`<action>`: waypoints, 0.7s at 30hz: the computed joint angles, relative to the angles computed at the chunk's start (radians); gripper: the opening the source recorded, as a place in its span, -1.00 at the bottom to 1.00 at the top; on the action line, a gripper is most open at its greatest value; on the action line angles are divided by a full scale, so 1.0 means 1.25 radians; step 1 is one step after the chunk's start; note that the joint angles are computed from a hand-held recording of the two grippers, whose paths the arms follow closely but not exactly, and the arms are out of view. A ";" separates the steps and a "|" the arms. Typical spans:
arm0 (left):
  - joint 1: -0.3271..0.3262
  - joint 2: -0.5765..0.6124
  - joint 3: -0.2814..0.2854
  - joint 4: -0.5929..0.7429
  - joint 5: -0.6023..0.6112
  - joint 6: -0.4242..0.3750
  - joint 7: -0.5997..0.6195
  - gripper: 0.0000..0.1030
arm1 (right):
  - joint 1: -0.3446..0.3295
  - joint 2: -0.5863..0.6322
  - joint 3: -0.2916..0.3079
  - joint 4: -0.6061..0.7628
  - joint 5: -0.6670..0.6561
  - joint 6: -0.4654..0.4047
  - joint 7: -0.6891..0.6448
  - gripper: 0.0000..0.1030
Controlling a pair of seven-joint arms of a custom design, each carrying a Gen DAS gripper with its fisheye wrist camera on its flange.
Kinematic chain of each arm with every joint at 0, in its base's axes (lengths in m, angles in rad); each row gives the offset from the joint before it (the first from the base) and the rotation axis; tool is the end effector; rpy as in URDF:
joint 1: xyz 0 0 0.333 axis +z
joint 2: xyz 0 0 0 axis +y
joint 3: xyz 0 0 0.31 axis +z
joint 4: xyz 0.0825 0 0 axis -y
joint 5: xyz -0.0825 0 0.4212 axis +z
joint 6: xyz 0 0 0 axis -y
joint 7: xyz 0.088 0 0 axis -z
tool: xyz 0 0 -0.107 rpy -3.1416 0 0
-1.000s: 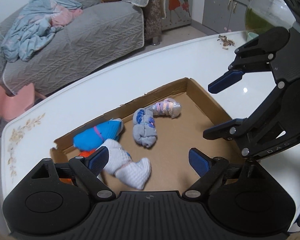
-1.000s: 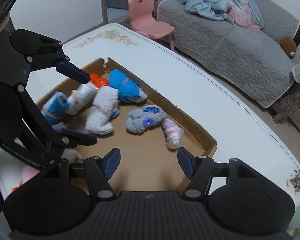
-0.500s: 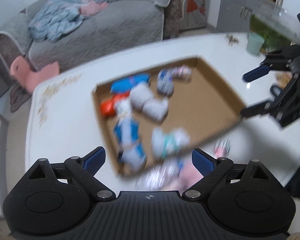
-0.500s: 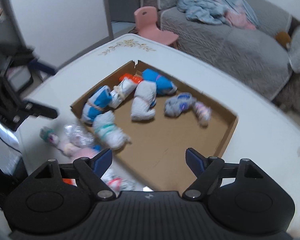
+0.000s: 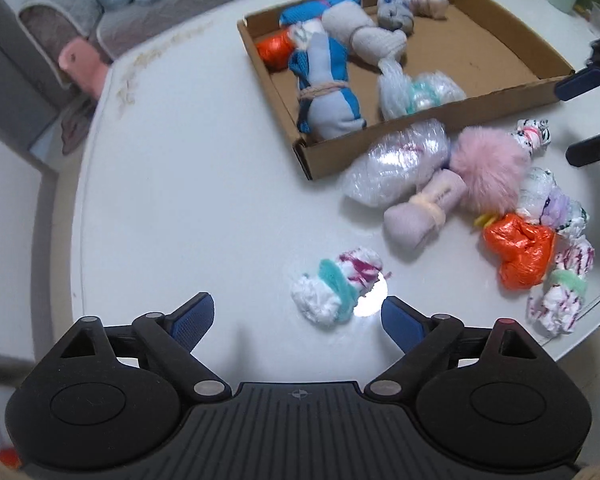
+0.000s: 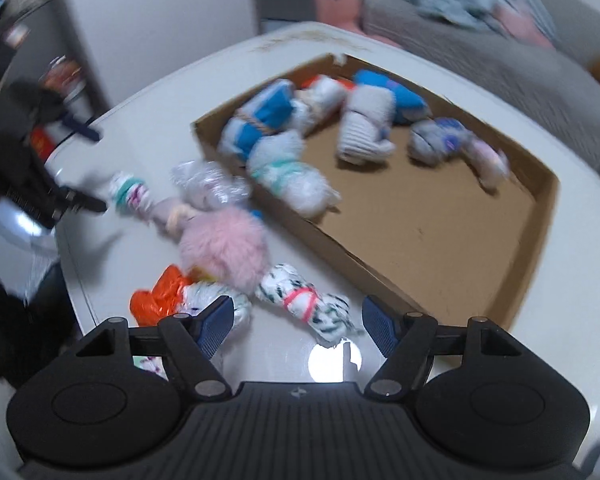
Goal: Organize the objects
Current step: 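Grasp the white-teal patterned sock roll with the left tool while the right tool grasps the green-leaf sock roll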
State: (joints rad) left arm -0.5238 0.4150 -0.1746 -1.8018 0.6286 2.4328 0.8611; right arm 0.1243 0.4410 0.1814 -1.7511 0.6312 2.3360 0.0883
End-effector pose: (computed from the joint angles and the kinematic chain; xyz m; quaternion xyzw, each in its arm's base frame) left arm 0.5396 -0.4393 0.3144 -0.5376 0.8132 -0.0950 0.2019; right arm 0.6696 0.2104 0.3145 -0.9533 0.1054 -0.0109 0.2828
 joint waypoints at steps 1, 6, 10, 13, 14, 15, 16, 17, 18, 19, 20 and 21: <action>-0.002 -0.007 0.008 -0.015 0.021 0.028 -0.017 0.85 | -0.007 0.002 0.008 -0.002 0.009 0.002 -0.038 0.31; 0.014 0.000 0.012 -0.038 0.053 0.126 0.000 0.86 | -0.027 0.009 0.030 -0.013 0.051 0.010 -0.207 0.20; 0.015 0.024 0.012 -0.030 0.052 0.140 0.091 0.86 | -0.025 0.021 0.026 -0.009 0.052 0.005 -0.270 0.11; 0.016 0.032 0.021 -0.032 0.043 0.160 0.111 0.87 | -0.023 0.032 0.027 0.000 0.049 -0.006 -0.294 0.09; 0.017 0.034 0.022 -0.031 0.036 0.165 0.117 0.87 | -0.022 0.035 0.027 0.004 0.050 -0.007 -0.298 0.09; 0.016 0.038 0.026 -0.029 0.035 0.171 0.120 0.87 | -0.021 0.041 0.027 0.009 0.051 -0.007 -0.298 0.09; 0.013 0.042 0.030 -0.026 0.036 0.175 0.121 0.88 | -0.021 0.047 0.027 0.015 0.053 -0.007 -0.296 0.09; 0.011 0.046 0.034 -0.023 0.036 0.178 0.122 0.88 | -0.019 0.053 0.025 0.022 0.051 -0.004 -0.290 0.09; 0.011 0.051 0.034 -0.019 0.030 0.178 0.126 0.88 | -0.017 0.060 0.023 0.029 0.047 -0.002 -0.283 0.09; 0.010 0.055 0.035 -0.017 0.026 0.179 0.129 0.88 | -0.016 0.068 0.020 0.038 0.039 -0.003 -0.274 0.09; 0.011 0.059 0.033 -0.015 0.019 0.180 0.138 0.88 | -0.013 0.072 0.018 0.043 0.030 -0.003 -0.263 0.09; 0.013 0.064 0.029 -0.010 0.009 0.177 0.154 0.88 | -0.011 0.074 0.016 0.045 0.019 -0.003 -0.256 0.09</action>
State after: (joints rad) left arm -0.5081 0.4955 -0.1389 -1.8148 0.6403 2.6537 1.0537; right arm 0.1101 0.5330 0.2017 -1.6954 0.6546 2.3327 -0.2322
